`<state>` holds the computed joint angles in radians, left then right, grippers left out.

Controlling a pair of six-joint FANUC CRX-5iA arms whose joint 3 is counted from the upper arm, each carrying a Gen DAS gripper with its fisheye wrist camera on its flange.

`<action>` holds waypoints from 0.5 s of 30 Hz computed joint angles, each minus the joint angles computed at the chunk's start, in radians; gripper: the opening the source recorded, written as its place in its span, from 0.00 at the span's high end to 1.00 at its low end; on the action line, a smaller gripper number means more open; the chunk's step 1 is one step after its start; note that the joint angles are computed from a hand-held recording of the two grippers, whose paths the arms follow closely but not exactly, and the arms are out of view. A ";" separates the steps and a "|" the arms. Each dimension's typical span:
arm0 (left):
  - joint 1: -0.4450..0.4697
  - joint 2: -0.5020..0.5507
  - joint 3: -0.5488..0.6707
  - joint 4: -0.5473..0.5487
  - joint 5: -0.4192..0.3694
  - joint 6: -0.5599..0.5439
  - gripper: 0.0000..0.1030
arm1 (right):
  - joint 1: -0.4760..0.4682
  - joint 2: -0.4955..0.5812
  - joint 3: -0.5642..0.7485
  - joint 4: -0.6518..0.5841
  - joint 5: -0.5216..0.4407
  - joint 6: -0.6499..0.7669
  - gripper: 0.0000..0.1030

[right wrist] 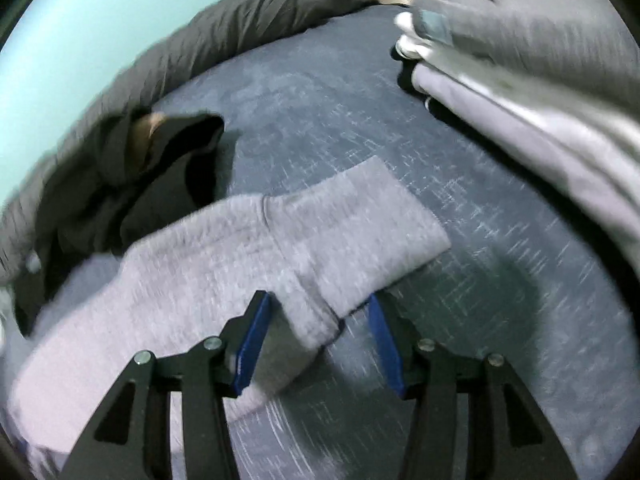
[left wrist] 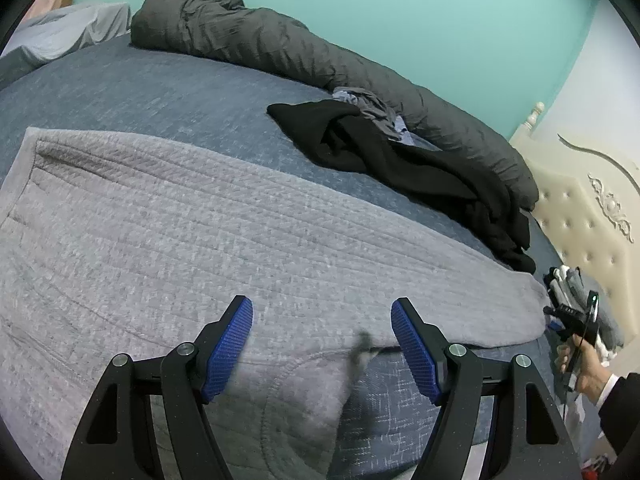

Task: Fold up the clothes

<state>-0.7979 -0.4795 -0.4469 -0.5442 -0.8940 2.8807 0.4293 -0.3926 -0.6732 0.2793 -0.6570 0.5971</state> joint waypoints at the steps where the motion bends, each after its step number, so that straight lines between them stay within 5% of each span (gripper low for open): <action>1: 0.002 0.000 -0.001 0.001 0.001 0.002 0.27 | -0.006 -0.001 -0.004 -0.008 0.012 -0.005 0.50; 3: 0.001 0.005 0.002 0.000 0.001 -0.003 0.27 | -0.018 0.013 0.002 -0.023 0.023 0.008 0.53; 7: 0.003 0.010 0.002 0.007 0.003 -0.010 0.27 | 0.014 -0.015 -0.032 0.077 0.029 -0.050 0.84; 10: -0.003 0.012 0.006 0.000 -0.010 0.000 0.27 | 0.044 -0.043 -0.066 0.263 -0.003 -0.166 0.88; 15: -0.002 0.003 0.004 0.002 -0.022 -0.006 0.27 | 0.012 0.044 0.012 0.185 -0.085 -0.051 0.87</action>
<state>-0.7998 -0.4768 -0.4429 -0.5419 -0.9158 2.8747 0.4418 -0.3487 -0.6616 0.4638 -0.7416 0.5458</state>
